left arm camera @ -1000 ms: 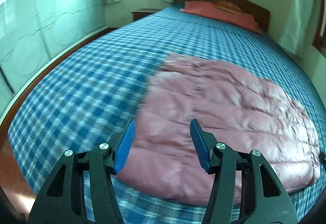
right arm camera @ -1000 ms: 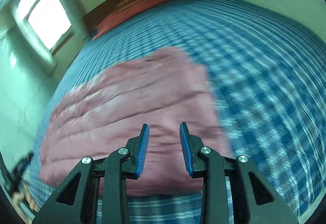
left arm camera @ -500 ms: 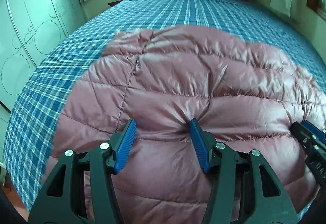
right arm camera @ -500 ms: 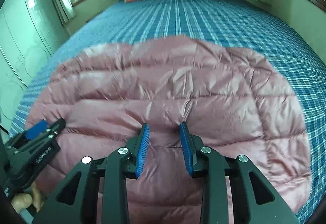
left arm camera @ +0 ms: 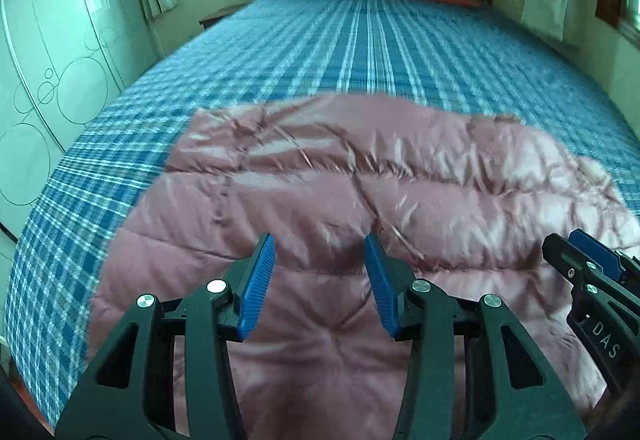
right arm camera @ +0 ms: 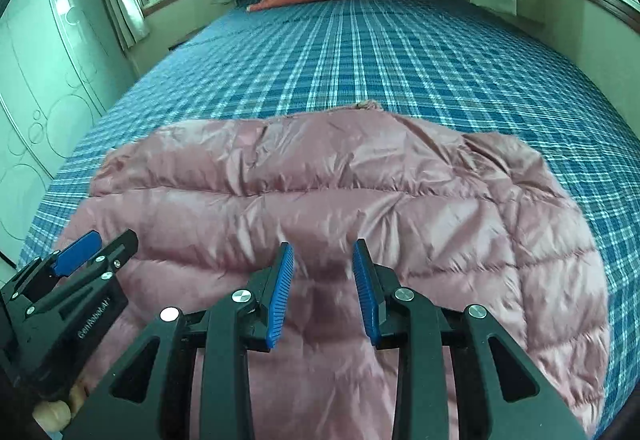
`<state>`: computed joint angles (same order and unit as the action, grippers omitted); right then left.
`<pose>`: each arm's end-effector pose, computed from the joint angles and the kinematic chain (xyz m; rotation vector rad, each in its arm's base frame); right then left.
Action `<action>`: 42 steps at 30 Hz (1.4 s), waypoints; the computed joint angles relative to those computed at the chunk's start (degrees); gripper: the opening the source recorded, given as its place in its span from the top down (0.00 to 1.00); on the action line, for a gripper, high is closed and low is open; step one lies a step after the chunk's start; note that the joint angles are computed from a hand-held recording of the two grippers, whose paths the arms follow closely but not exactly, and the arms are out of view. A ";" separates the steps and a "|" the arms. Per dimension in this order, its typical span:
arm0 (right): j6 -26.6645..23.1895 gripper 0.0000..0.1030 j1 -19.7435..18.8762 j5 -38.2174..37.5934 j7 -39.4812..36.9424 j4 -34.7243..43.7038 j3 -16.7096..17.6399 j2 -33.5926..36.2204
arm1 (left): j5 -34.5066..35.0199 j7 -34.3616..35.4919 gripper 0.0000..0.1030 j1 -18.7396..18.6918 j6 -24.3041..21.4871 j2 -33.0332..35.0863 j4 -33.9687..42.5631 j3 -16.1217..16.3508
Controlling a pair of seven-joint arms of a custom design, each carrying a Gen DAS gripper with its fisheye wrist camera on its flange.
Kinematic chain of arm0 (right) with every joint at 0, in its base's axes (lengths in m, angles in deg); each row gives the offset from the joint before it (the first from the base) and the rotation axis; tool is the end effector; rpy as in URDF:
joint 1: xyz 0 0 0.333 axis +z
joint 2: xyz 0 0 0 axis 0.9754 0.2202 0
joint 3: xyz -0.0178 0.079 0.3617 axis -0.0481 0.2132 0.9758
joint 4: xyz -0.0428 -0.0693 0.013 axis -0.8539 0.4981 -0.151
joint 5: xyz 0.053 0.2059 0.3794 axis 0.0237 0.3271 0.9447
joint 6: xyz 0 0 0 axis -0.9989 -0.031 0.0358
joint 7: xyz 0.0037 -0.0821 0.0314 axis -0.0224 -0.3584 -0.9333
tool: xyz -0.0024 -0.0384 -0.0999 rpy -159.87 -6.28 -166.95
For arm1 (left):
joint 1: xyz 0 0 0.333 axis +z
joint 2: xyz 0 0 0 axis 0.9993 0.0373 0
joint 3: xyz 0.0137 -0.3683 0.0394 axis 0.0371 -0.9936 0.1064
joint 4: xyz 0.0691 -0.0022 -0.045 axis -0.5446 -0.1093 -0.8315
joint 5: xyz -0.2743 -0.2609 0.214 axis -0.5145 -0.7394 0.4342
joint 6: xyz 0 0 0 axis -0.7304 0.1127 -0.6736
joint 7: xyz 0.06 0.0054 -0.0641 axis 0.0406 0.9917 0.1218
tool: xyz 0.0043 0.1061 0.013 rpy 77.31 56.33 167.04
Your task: Fold large clothes
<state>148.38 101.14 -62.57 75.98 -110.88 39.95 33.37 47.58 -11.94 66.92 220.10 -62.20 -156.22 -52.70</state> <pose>0.6838 0.2682 0.4235 -1.5010 2.1986 -0.5326 0.6485 -0.2399 0.3485 -1.5129 2.1261 -0.6520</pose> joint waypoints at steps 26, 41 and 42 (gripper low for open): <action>-4.66 0.69 4.96 -8.49 3.96 3.18 -1.61 1.54 | -0.95 -0.50 0.55 -2.21 4.78 1.29 -1.61 4.04; -4.20 0.68 4.70 -9.30 4.90 2.95 -1.00 3.61 | -15.51 9.61 0.38 11.67 7.24 -5.30 -8.57 -5.62; -4.27 0.68 4.74 -9.42 4.97 2.97 -1.01 3.61 | -17.55 10.98 0.36 15.09 6.89 -5.65 -8.77 -8.32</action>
